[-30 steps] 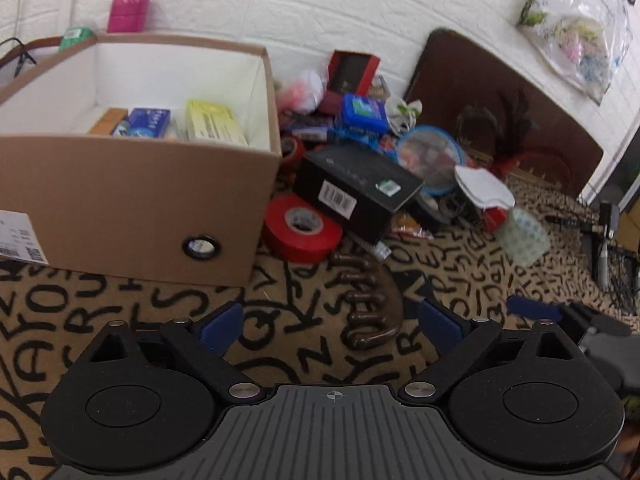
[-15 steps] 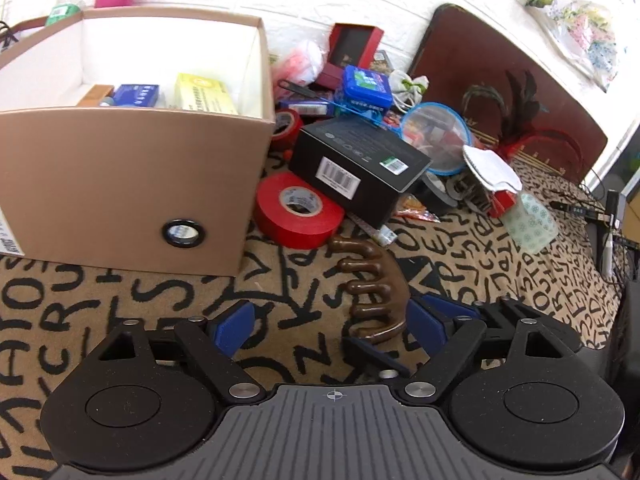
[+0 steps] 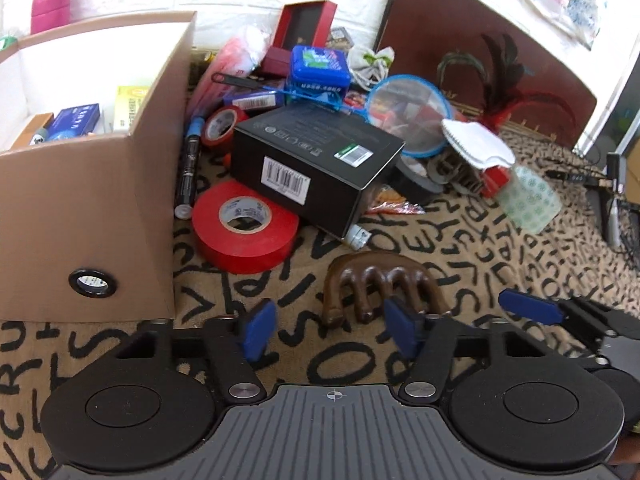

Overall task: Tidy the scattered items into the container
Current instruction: 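Grasp the brown wooden comb with the right tool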

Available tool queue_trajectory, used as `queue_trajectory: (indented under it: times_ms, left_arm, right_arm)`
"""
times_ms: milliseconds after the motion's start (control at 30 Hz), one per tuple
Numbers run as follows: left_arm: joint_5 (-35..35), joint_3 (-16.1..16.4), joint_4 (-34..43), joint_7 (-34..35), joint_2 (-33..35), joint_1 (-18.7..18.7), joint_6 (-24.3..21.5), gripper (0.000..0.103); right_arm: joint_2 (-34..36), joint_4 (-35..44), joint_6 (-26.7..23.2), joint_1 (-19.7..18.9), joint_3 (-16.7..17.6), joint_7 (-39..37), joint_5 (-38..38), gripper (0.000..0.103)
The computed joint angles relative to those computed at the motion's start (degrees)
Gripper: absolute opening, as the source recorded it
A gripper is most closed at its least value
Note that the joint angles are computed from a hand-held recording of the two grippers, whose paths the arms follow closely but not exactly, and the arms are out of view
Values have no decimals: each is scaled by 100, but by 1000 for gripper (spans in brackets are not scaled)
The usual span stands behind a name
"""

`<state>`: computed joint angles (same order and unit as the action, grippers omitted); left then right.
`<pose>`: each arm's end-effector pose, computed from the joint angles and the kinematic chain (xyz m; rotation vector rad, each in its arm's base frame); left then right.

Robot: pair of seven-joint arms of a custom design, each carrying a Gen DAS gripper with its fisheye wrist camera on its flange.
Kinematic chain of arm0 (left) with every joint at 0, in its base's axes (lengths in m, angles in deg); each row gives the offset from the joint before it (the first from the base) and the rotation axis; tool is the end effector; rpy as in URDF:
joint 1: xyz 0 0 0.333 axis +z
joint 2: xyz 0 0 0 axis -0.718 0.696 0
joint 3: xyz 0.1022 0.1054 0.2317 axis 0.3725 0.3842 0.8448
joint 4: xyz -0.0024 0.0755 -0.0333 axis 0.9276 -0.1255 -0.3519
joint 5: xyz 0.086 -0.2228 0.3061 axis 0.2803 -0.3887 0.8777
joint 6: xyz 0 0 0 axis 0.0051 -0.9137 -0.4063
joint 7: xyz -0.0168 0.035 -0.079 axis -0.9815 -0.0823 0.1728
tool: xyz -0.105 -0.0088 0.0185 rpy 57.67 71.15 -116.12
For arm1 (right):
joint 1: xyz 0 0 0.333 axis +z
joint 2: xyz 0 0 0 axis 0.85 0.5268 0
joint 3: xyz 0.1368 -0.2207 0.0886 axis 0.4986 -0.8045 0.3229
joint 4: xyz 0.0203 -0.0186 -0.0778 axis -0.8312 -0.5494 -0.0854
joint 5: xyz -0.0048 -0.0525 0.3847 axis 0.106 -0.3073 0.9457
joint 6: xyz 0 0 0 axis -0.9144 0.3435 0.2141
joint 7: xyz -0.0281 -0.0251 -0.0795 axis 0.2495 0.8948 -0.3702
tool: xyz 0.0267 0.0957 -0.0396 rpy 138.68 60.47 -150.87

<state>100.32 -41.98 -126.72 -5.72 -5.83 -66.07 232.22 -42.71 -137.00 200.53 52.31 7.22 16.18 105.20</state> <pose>0.6690 -0.2629 0.4803 -2.0797 1.5170 -0.8656 0.7143 0.0410 0.4265 -1.9996 1.0291 -0.4132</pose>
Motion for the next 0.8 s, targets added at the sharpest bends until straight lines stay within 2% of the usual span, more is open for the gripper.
queue_trajectory:
  times_ms: [33, 100, 167, 233, 300, 333, 400, 433, 467, 500, 567, 600, 800]
  left_arm:
    - [-38, -6, -9, -5, 9, 23, 19, 55]
    - [-96, -12, 5, 31, 50, 64, 78, 53]
    - [-172, -36, 73, 155, 115, 107, 150, 53]
    - [-309, -68, 209, 312, 226, 148, 174, 59]
    - [-430, -80, 379, 471, 370, 160, 176, 58]
    - [-460, -78, 450, 581, 428, 155, 168, 53]
    - [-614, -137, 569, 864, 513, 192, 154, 34]
    - [-645, -118, 622, 930, 542, 168, 115, 34]
    - [-645, -93, 666, 994, 563, 135, 75, 29]
    - [-641, -71, 689, 1047, 571, 107, 41, 28]
    - [-626, -20, 681, 1044, 575, 55, 52, 30]
    - [-627, -2, 655, 1020, 578, 43, 111, 47]
    - [-516, 84, 850, 1013, 672, -64, -87, 42]
  right_arm:
    - [19, 33, 20, 16, 7, 2, -5, 65]
    - [90, 169, -47, 10, 31, 83, 22, 61]
    - [229, 411, -253, -11, 48, 241, 36, 57]
    - [402, 695, -492, 3, 27, 473, -49, 54]
    - [588, 969, -718, 33, -1, 678, -214, 46]
    - [666, 1079, -841, 43, -13, 754, -315, 39]
    - [734, 1129, -912, -9, 54, 732, -311, 36]
    - [737, 1123, -907, -26, 79, 708, -298, 32]
    - [744, 1143, -960, -40, 90, 705, -310, 25]
    - [757, 1193, -1087, -65, 105, 696, -325, 17]
    - [697, 1137, -1076, -40, 92, 548, -400, 14]
    - [672, 1098, -1026, -23, 89, 459, -427, 14]
    - [875, 1421, -1034, 156, -28, 977, -757, 16]
